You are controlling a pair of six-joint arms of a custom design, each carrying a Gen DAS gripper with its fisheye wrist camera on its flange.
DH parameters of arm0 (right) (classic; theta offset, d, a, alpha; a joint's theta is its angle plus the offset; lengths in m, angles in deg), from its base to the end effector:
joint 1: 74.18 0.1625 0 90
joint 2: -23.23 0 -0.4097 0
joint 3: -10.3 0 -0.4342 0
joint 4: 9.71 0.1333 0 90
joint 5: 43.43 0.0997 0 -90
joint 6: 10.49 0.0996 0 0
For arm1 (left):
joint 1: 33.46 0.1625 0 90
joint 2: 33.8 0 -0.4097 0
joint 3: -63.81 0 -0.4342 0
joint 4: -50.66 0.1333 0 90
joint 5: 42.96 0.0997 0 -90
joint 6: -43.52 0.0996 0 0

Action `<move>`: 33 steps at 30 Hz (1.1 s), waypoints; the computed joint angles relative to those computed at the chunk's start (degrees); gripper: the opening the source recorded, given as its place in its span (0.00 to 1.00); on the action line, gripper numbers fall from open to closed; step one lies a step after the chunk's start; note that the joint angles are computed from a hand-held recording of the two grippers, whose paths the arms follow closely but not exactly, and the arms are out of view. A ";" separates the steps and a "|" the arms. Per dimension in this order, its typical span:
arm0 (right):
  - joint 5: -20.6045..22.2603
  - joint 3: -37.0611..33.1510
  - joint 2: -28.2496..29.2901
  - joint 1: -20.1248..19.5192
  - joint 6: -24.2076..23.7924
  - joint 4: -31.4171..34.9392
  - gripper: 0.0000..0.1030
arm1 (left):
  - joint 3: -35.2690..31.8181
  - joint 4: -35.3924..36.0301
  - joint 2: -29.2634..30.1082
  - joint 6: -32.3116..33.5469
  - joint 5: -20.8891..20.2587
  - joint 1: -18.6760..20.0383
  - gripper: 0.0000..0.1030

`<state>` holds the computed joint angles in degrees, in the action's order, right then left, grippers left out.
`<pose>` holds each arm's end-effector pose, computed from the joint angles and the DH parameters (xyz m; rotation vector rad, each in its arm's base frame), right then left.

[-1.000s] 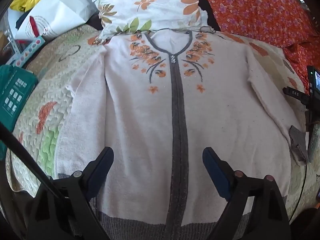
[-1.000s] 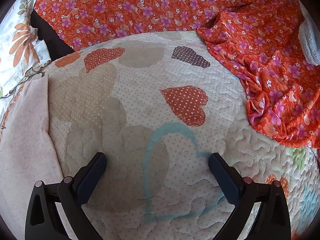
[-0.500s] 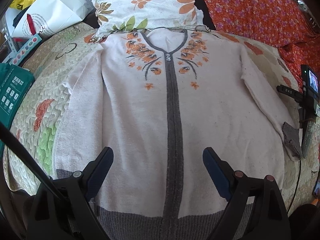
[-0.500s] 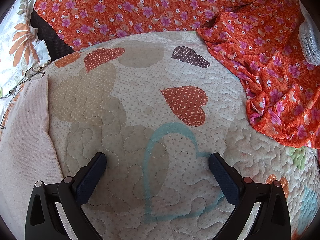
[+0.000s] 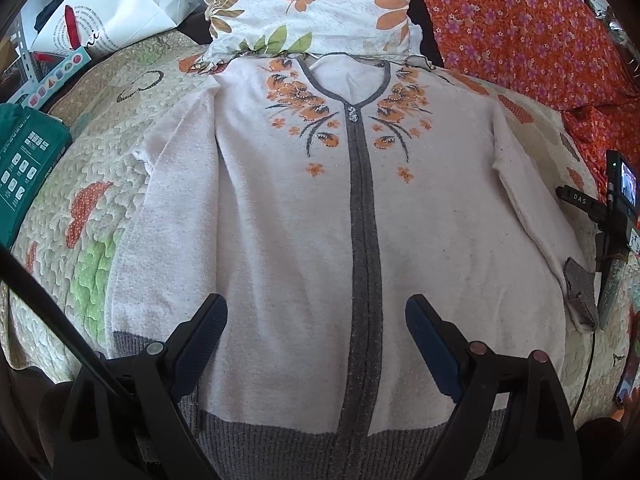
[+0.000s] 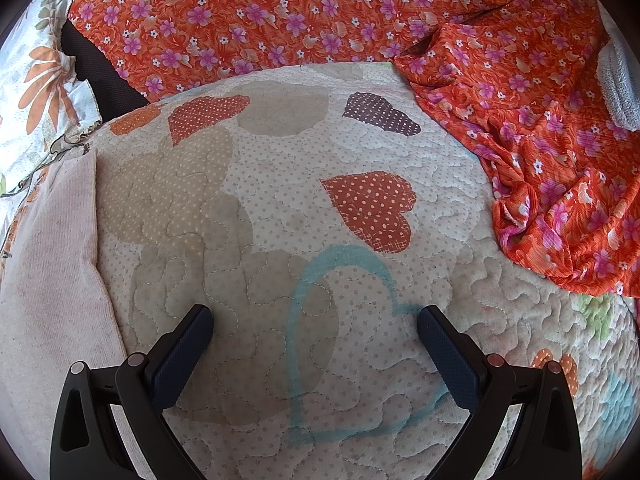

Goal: Fold small clothes

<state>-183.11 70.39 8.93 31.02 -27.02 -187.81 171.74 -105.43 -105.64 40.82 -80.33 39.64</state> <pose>0.2695 -0.7733 -0.0281 0.2168 -2.1688 0.8186 0.0303 -0.6312 0.2935 -0.0174 2.2276 -0.7690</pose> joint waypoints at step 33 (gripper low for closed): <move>0.00 0.00 0.00 0.00 0.00 0.00 1.00 | 2.54 0.08 -8.39 -4.57 1.99 0.89 0.87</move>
